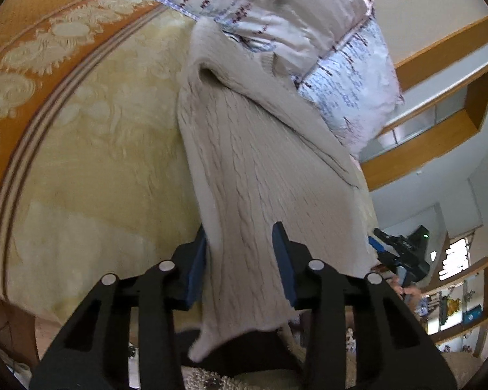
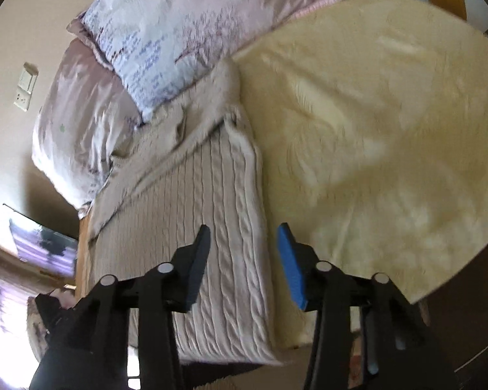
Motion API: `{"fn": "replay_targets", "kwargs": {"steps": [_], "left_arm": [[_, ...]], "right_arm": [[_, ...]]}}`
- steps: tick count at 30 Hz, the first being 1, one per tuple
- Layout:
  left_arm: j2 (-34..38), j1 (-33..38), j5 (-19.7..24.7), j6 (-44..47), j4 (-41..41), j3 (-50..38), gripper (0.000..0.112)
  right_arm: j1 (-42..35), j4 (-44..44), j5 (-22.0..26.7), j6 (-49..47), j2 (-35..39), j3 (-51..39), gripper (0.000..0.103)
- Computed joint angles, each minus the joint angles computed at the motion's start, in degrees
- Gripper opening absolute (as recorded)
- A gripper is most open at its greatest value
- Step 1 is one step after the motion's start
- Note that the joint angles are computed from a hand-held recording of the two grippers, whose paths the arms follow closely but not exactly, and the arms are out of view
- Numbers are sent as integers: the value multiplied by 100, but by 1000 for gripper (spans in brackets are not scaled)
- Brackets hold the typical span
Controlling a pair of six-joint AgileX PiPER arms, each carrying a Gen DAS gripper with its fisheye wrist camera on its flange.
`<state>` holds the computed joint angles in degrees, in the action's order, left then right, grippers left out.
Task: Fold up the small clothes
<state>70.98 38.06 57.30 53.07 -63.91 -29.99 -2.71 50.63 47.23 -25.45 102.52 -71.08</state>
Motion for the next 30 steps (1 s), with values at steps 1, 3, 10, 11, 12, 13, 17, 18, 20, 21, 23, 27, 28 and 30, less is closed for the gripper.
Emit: {"fn": "replay_targets", "kwargs": {"steps": [1, 3, 10, 11, 12, 13, 17, 18, 20, 21, 23, 27, 28, 30], "left_arm": [[-33, 57, 114, 97, -29, 85, 37], [-157, 85, 207, 275, -64, 260, 35], [-325, 488, 817, 815, -51, 703, 31], [-373, 533, 871, 859, -25, 760, 31], [-494, 578, 895, 883, 30, 819, 31], [-623, 549, 882, 844, 128, 846, 31], [-989, 128, 527, 520, 553, 936, 30], [-1036, -13, 407, 463, 618, 967, 30], [-1005, -199, 208, 448, 594, 1006, 30], [-914, -300, 116, 464, 529, 1005, 30], [-778, -471, -7, 479, 456, 995, 22], [-742, -361, 153, 585, 460, 955, 7], [-758, -253, 261, 657, 434, 936, 6], [-891, 55, 550, 786, 417, 912, 6]], "right_arm": [[-73, 225, 147, -209, 34, 98, 39], [-272, 807, 461, -746, 65, 348, 38], [-768, 1762, 1587, -1962, 106, 1086, 34], [-818, 1812, 1677, -2093, 82, 1204, 34], [-874, 1852, 1755, -2238, 26, 1351, 33], [-910, 1846, 1831, -2322, -16, 1432, 33], [-769, 1323, 1754, -2360, -400, 1706, 33], [-713, 1203, 1713, -2361, -442, 1733, 33], [-521, 1034, 1589, -2359, -454, 1788, 33], [-433, 1021, 1523, -2355, -432, 1803, 33], [-245, 1007, 1377, -2434, -405, 1831, 25], [-97, 1074, 1352, -2613, -599, 1835, 9], [-118, 1157, 1402, -2700, -721, 1810, 9], [-145, 1300, 1375, -2781, -907, 1750, 9]]}}
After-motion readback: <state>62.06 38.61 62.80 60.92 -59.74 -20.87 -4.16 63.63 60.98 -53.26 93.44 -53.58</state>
